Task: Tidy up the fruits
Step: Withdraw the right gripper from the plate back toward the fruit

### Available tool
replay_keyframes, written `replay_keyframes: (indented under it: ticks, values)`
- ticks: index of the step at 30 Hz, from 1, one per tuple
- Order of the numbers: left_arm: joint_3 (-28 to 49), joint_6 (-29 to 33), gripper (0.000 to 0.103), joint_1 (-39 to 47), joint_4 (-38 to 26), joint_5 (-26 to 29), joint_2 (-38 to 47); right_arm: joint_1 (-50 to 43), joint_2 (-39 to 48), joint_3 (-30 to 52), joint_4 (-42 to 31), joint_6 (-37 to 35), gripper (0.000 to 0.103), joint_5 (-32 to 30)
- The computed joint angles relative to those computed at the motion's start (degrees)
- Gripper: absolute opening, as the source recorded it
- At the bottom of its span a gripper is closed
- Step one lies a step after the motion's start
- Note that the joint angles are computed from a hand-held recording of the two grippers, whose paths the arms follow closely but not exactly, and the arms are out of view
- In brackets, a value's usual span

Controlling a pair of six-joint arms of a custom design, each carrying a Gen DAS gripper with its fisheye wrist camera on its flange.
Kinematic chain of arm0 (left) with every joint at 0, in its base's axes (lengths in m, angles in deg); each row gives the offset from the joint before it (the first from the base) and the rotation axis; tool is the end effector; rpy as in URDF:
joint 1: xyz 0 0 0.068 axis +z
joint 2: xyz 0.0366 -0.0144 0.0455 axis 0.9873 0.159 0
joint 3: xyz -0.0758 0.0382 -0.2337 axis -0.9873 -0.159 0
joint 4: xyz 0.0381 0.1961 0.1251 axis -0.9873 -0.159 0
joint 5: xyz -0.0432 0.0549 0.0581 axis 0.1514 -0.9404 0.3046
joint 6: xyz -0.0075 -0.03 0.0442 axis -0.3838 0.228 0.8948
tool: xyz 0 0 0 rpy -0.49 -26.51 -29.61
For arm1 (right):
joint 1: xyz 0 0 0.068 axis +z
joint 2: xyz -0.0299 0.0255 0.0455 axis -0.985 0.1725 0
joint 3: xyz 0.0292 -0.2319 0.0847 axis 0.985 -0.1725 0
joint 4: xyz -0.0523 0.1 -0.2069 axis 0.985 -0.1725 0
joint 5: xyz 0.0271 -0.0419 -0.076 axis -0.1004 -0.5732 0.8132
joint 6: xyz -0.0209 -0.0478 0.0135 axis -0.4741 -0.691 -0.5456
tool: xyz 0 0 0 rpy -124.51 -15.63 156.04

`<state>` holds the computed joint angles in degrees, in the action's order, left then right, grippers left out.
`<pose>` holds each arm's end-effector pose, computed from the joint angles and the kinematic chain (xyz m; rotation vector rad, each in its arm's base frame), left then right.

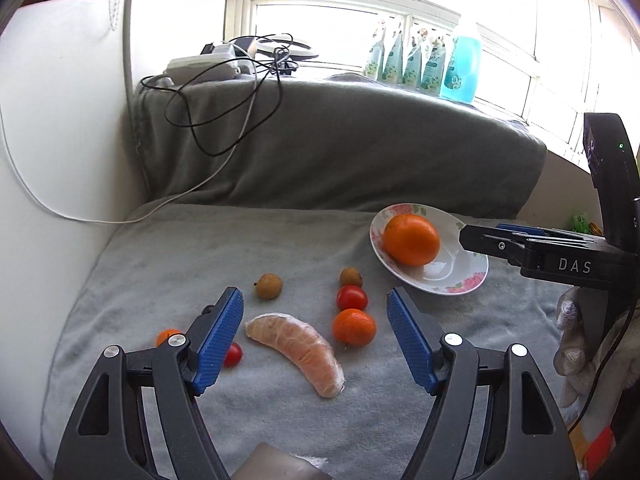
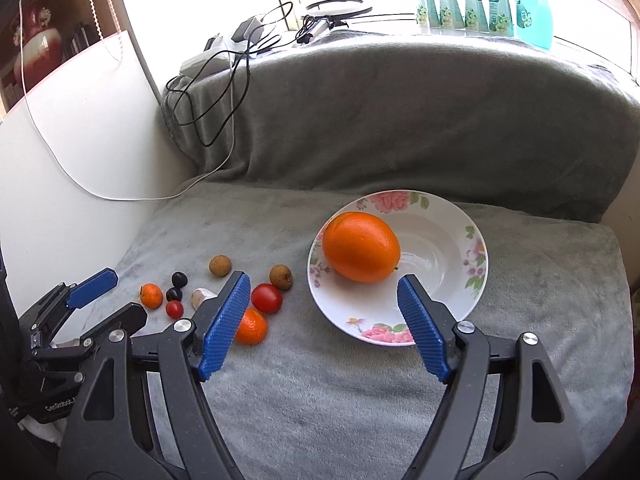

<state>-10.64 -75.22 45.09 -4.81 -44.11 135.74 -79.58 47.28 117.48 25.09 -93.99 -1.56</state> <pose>0.1669 -0.1023 0.2420 -0.0387 2.2513 -0.0964 0.2255 0.0151 0.2683 -0.3627 2.3559 0.3951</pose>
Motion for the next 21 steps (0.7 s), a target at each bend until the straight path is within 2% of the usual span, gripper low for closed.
replay_keyframes:
  ticks: [5, 8, 15, 21]
  values:
    - [-5.28, 1.75, 0.074, 6.54, -2.46, 2.45, -7.18, 5.21, -0.11, -0.48, -0.2, 0.26, 0.08, 3.33]
    - [-8.1, 3.53, 0.074, 11.33, -3.9, 4.73, -10.94, 7.14, 0.56, -0.86, 0.24, 1.02, 0.09, 3.39]
    - [-13.25, 6.73, 0.074, 20.76, -5.82, 10.32, -16.35, 12.5, 4.19, 0.12, 0.58, 1.29, 0.09, 3.47]
    - [-16.01, 9.53, 0.074, 29.04, -5.14, 16.23, -17.31, 17.39, 3.68, -3.5, 2.56, 2.62, 0.09, 5.18]
